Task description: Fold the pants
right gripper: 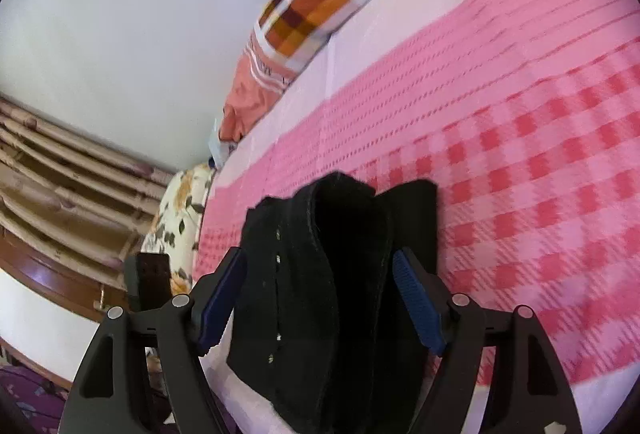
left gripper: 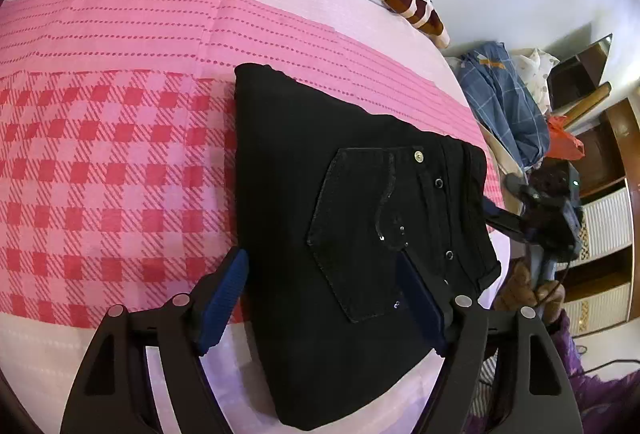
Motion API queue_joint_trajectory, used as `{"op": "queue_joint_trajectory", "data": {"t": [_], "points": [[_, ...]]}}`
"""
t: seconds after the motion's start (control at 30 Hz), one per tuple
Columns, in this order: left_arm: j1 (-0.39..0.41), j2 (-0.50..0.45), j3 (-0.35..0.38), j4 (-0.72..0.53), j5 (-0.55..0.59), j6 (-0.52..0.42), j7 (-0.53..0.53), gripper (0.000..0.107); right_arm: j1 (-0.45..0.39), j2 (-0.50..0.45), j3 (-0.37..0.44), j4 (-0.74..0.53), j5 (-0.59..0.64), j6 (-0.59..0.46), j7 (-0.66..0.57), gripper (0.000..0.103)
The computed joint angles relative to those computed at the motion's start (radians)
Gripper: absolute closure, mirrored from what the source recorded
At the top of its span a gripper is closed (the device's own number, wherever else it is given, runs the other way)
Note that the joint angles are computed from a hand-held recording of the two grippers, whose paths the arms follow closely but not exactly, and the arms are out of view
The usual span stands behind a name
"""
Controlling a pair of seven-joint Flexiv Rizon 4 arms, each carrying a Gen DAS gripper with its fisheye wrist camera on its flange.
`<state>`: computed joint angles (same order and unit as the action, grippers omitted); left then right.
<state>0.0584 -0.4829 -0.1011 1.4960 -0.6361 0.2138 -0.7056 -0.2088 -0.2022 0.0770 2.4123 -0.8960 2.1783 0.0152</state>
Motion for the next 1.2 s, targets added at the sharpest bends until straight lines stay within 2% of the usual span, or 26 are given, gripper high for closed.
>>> {"op": "queue_joint_trajectory", "data": {"t": [0.07, 0.13, 0.17, 0.2, 0.3, 0.53, 0.7, 0.77, 0.93, 1.0, 1.07, 1.2], "points": [[-0.002, 0.002, 0.0, 0.003, 0.003, 0.003, 0.003, 0.029, -0.03, -0.032, -0.001, -0.044, -0.134, -0.023, 0.061, 0.031], [-0.009, 0.003, 0.001, 0.001, 0.014, 0.005, -0.004, 0.028, -0.047, -0.052, -0.001, -0.079, -0.25, -0.021, 0.112, 0.05], [-0.011, 0.002, 0.001, 0.0, 0.017, 0.005, -0.007, 0.028, -0.053, -0.057, -0.007, -0.094, -0.311, -0.022, 0.153, 0.071], [-0.012, 0.001, 0.001, 0.0, 0.018, 0.006, -0.008, 0.028, -0.054, -0.056, -0.013, -0.103, -0.364, -0.041, 0.193, 0.077], [-0.018, -0.001, -0.001, 0.0, 0.021, 0.013, -0.018, 0.027, -0.018, -0.049, -0.025, -0.063, -0.252, -0.034, 0.141, 0.084], [-0.025, -0.011, -0.003, -0.008, 0.036, 0.02, -0.04, 0.027, 0.054, -0.006, 0.019, 0.023, 0.087, -0.015, 0.015, 0.09], [-0.035, -0.011, -0.007, -0.011, 0.047, 0.028, -0.033, 0.026, 0.09, 0.029, 0.036, 0.083, 0.24, 0.02, -0.017, 0.091], [-0.04, -0.011, -0.01, -0.007, 0.048, 0.03, -0.033, 0.025, 0.093, 0.028, 0.036, 0.1, 0.268, 0.043, -0.012, 0.091], [-0.056, -0.012, -0.01, 0.001, 0.066, 0.041, -0.031, 0.025, 0.068, -0.028, 0.034, 0.111, 0.247, 0.127, 0.028, 0.091], [-0.058, -0.007, -0.01, 0.009, 0.067, 0.05, -0.022, 0.025, 0.062, -0.029, 0.032, 0.113, 0.233, 0.137, 0.033, 0.085], [-0.059, -0.004, -0.011, 0.011, 0.068, 0.048, -0.02, 0.025, 0.063, -0.001, 0.028, 0.121, 0.221, 0.102, 0.039, 0.081], [-0.055, -0.006, -0.011, 0.012, 0.056, 0.045, -0.023, 0.025, 0.087, 0.086, 0.025, 0.146, 0.248, -0.002, 0.034, 0.081]]}}
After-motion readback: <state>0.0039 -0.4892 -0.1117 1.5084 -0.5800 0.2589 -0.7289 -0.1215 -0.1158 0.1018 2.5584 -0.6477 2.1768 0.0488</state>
